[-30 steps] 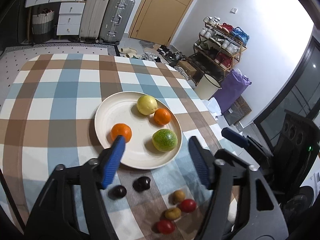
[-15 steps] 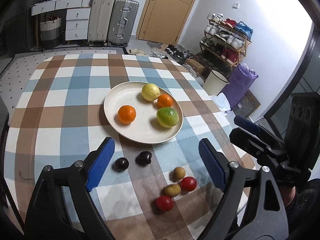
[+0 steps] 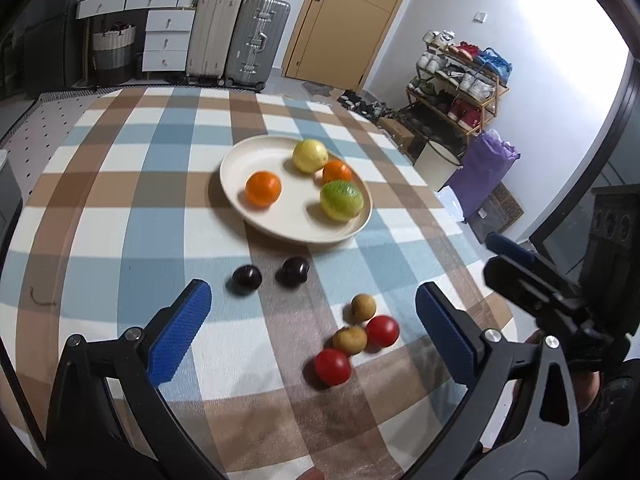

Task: Organize fruits
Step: 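Withdraw both tools from the plate toward the tomatoes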

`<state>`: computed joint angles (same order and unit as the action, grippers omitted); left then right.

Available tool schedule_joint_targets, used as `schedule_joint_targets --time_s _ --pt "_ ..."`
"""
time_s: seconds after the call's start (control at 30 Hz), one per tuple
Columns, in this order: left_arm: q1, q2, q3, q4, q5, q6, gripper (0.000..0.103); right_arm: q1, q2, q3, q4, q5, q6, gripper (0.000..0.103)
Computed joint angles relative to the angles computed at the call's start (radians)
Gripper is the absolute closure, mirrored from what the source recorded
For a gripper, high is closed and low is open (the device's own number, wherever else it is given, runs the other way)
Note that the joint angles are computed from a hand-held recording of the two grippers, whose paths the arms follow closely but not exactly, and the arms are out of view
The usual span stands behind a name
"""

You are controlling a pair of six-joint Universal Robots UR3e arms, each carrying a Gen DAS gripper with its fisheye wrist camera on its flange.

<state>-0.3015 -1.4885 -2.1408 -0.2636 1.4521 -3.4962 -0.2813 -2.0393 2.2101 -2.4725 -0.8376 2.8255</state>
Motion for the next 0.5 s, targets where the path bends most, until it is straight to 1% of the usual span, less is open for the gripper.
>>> schedule_joint_targets --time_s 0.13,0.23,0.37,0.5 --pt "-0.033 -0.030 -0.019 0.034 0.031 0.002 0.001 -0.012 -0.048 0.026 0.031 -0.005 -0.015 0.001" --pt "-0.057 -0.059 -0.027 0.047 0.057 -0.001 0.001 -0.009 -0.072 0.052 0.009 -0.021 -0.007 0.001" --pt "-0.065 -0.094 -0.047 0.059 0.052 -0.002 0.001 0.032 -0.084 0.097 -0.065 -0.091 0.006 0.001" --pt "-0.077 -0.142 -0.047 0.056 0.046 0.012 0.001 0.045 -0.081 0.120 -0.073 -0.115 0.008 0.001"
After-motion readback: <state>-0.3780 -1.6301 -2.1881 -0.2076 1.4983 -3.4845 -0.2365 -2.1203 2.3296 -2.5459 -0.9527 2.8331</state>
